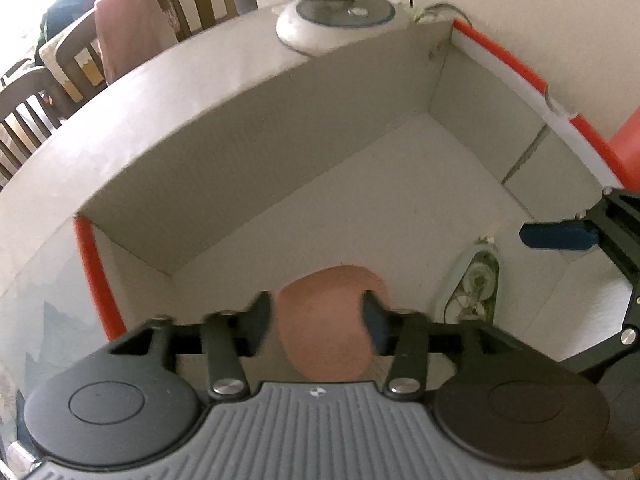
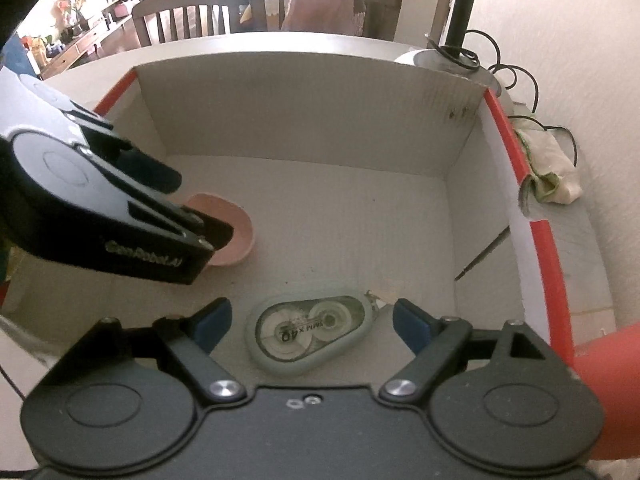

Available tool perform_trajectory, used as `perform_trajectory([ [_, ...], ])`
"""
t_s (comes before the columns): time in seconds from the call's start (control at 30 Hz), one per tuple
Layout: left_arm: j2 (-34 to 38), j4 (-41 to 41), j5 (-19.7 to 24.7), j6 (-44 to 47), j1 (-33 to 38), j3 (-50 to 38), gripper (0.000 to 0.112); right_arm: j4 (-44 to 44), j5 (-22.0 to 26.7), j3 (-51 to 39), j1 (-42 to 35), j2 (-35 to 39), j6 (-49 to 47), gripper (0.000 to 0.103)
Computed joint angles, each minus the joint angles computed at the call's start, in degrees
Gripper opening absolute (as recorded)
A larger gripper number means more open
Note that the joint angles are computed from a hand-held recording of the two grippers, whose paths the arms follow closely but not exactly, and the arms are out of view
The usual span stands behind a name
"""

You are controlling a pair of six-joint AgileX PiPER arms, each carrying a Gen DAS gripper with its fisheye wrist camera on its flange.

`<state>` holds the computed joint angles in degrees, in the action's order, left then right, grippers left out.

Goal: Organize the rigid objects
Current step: 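Open both grippers to drop the heart container and tape roller in the box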

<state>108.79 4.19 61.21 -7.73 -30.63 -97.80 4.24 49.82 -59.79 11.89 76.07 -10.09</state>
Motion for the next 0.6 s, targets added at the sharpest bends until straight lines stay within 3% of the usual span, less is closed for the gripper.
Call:
perform_trajectory([
  [0.6,-15.6,1.4,-6.4,-5.6,-0.1,10.7,0.056,4.9,6.6,-6.4,1.5,-8.5,-3.0,0.093],
])
